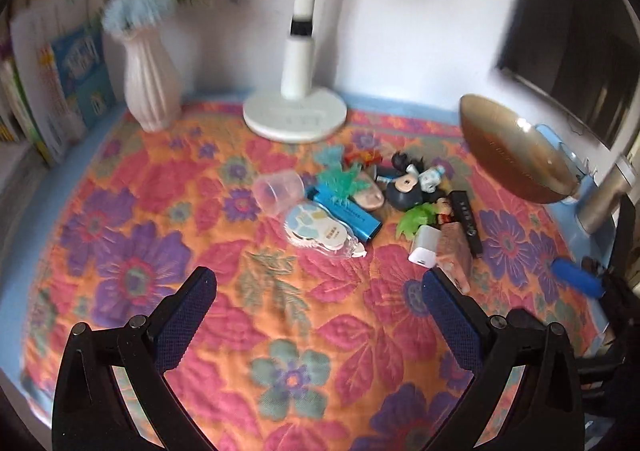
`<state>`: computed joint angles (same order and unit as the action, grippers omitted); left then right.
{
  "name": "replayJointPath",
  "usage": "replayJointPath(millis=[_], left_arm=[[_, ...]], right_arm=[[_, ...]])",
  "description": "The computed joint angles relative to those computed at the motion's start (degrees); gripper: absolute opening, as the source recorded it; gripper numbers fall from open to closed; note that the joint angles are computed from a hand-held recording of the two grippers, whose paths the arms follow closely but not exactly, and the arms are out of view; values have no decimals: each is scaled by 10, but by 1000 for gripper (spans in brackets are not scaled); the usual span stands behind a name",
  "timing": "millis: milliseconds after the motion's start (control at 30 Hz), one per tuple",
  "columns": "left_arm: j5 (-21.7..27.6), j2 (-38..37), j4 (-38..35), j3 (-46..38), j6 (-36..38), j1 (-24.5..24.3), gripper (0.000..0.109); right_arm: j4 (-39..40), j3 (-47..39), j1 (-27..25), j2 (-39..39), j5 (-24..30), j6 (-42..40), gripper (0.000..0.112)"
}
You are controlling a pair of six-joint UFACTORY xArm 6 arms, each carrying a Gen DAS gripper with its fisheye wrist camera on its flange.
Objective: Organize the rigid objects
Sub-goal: 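Move both grippers toward the cluster of small items, then grasp the clear tape dispenser with the left gripper while the right grasps the pink juice box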
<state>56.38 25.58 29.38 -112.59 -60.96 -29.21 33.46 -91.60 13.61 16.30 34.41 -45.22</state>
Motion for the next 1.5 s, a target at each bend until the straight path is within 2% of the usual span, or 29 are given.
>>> replayJointPath(millis=[133,200,267,300,333,433,500,567,700,800,833,900,933,1000,1033,1100,1200,1300,1367,1500], left_arm=[[-24,59,-77,-53,13,27,89],[0,98,-96,-102,10,34,73],[47,147,-97,-173,11,37,69],[73,170,-93,-210,11,37,67],[76,182,-91,-223,9,38,67],[70,191,-73,-230,10,37,68],[52,187,-74,-217,19,40,69],[7,154,-72,-155,28,44,65],[-39,105,-109,-76,103,52,64],[-136,22,-194,59,219,52,64],[-151,2,-230,89,276,49,65],[-147,-19,-260,119,354,42,66],[-140,-25,-246,126,364,38,68],[-116,-36,-198,133,354,28,79],[-96,-38,-173,132,337,25,80],[-82,-58,-144,157,307,23,81],[-110,-112,-117,237,234,31,81],[-152,-151,-132,295,216,38,81],[-164,-152,-154,298,232,37,81],[-128,-102,-124,228,215,25,80]], right_arm=[[19,-99,-15,72,85,-36,68],[27,-155,-21,111,129,-41,67],[23,-219,-24,156,174,-45,67],[13,-243,-22,173,185,-42,67],[-1,-272,-20,195,198,-37,67],[-18,-345,-16,244,235,-31,66],[-15,-387,-16,271,260,-27,60],[-18,-387,-12,273,254,-25,51],[0,-320,-15,231,235,-37,45],[-35,-249,-13,176,222,12,44],[-48,-245,-14,170,227,31,44],[-75,-243,-15,162,249,82,44],[-86,-253,-16,168,267,111,44],[-85,-258,-17,176,271,138,45],[-79,-254,-18,176,264,141,44],[-52,-272,-25,191,286,148,54],[-25,-246,-30,178,279,114,62],[-17,-219,-31,162,272,69,64],[-16,-206,-31,155,264,40,65],[-19,-218,-32,163,275,37,66]])
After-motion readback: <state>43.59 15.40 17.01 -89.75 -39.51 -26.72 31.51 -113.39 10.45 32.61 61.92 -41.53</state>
